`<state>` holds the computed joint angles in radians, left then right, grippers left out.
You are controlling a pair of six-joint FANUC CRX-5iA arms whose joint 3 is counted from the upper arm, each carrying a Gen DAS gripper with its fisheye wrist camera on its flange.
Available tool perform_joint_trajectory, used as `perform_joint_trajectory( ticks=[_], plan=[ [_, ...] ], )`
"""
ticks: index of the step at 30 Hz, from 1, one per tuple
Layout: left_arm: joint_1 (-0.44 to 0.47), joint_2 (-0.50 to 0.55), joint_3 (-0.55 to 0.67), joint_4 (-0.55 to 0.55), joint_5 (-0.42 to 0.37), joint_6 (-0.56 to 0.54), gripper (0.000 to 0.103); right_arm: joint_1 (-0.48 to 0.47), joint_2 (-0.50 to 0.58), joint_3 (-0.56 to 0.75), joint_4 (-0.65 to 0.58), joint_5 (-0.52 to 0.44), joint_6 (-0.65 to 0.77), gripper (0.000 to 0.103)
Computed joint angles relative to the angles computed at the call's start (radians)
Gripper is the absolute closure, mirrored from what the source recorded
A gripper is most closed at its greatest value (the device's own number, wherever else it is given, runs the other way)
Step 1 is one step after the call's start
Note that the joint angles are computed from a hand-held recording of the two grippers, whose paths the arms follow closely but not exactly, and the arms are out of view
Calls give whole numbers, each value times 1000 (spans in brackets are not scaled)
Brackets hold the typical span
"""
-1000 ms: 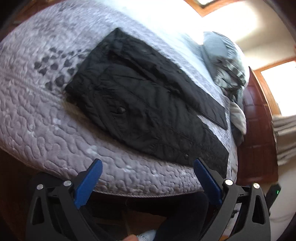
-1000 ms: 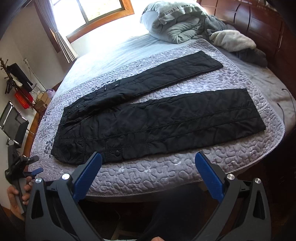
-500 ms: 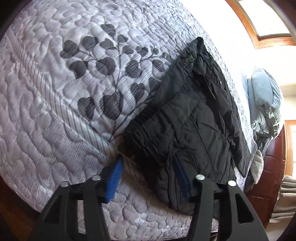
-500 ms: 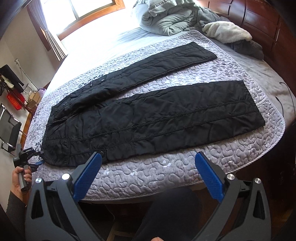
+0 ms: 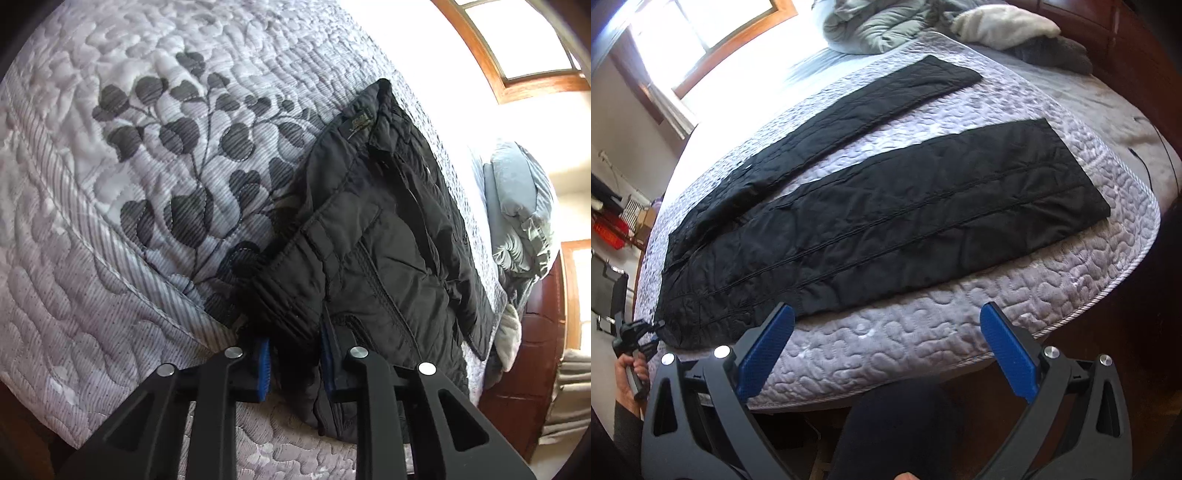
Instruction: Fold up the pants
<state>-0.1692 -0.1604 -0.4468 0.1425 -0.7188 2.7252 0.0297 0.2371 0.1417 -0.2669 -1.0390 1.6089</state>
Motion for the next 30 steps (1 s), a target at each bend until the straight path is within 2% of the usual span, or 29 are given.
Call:
perform_joint_trajectory(
  ticks=[1, 3, 9, 15, 18, 19, 21, 26, 30],
  plan=[
    [-12, 11, 32, -39, -29, 22, 83, -48, 35, 36, -41, -11, 13, 2],
    [-23, 23, 65, -76, -61, 48, 83, -115, 117, 105, -38, -20, -38, 3],
    [-19, 33, 56, -73, -41, 74, 82, -347, 383, 411, -248, -139, -216, 3],
    [-28, 37, 62, -96, -56, 115, 82, -415, 495, 527, -362, -162, -304, 2],
    [-50, 47, 93, -151, -91, 177, 82, -437, 528, 561, -410, -142, -272, 4],
    [-58, 47, 102, -172, -104, 203, 83, -440, 529, 559, -423, -128, -258, 8],
    [-75, 41, 118, -218, -135, 264, 83, -447, 545, 579, -455, -158, -228, 89],
    [-104, -50, 99, -353, -242, 452, 84, -432, 516, 558, -528, -212, -137, 93],
    [-109, -170, 33, -425, -347, 596, 84, -385, 456, 479, -501, -233, -89, 94]
  ],
)
